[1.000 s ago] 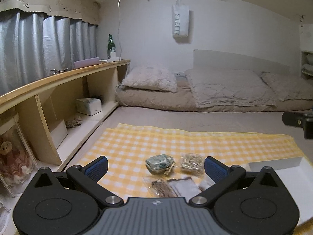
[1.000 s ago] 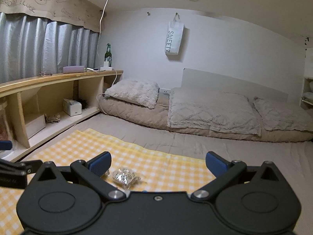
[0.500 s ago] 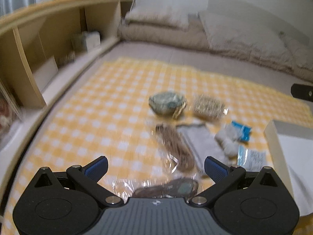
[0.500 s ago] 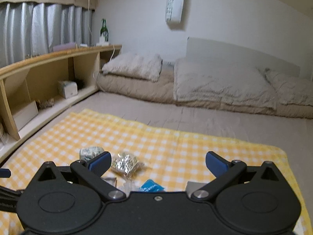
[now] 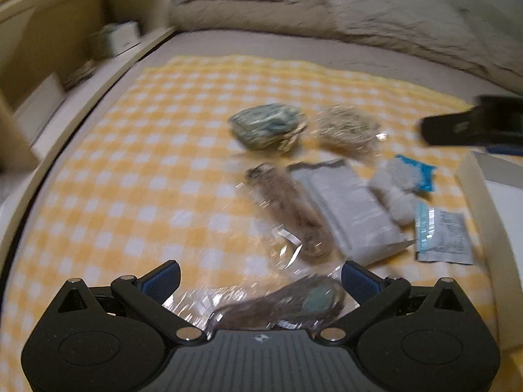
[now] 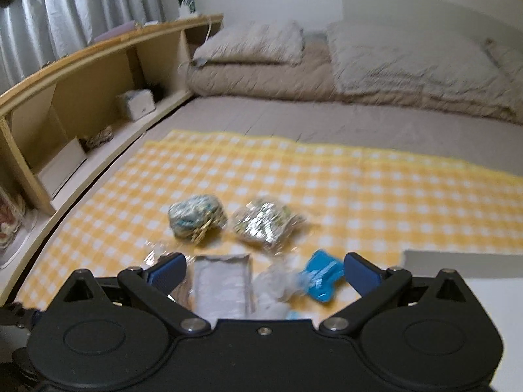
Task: Organize soft objects
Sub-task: 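Move the left tool down toward the bagged dark brown cord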
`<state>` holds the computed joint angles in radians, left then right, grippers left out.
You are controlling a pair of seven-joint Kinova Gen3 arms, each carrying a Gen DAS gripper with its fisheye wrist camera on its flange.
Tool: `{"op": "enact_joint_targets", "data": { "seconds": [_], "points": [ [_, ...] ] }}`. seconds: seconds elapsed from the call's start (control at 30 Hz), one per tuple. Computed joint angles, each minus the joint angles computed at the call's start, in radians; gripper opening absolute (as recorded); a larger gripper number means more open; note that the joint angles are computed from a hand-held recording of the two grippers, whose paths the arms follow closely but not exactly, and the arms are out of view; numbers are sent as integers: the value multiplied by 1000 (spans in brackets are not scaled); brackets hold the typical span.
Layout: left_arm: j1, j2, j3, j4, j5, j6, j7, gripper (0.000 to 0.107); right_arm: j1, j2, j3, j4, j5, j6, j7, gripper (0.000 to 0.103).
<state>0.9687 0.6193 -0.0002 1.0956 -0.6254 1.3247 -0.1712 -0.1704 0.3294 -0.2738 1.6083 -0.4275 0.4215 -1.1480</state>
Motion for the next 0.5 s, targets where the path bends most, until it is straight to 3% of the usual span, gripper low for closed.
{"op": "enact_joint_targets", "data": {
  "seconds": [0.1, 0.17, 0.3, 0.5],
  "points": [
    [-34, -32, 10, 79, 1, -113, -13, 103, -15, 37, 3, -39, 2, 50, -15, 102],
    [-64, -52, 20, 120, 19, -174, -28, 103, -25, 62, 9, -72, 2, 94, -36, 95],
    [-154, -103, 71, 211, 126, -308, -106, 103, -24, 107, 8, -122, -14, 168, -55, 91],
    [-212, -143, 126, 257, 264, -339, -289, 103, -26, 156, 1, -165, -17, 234, -15, 86]
  ]
}}
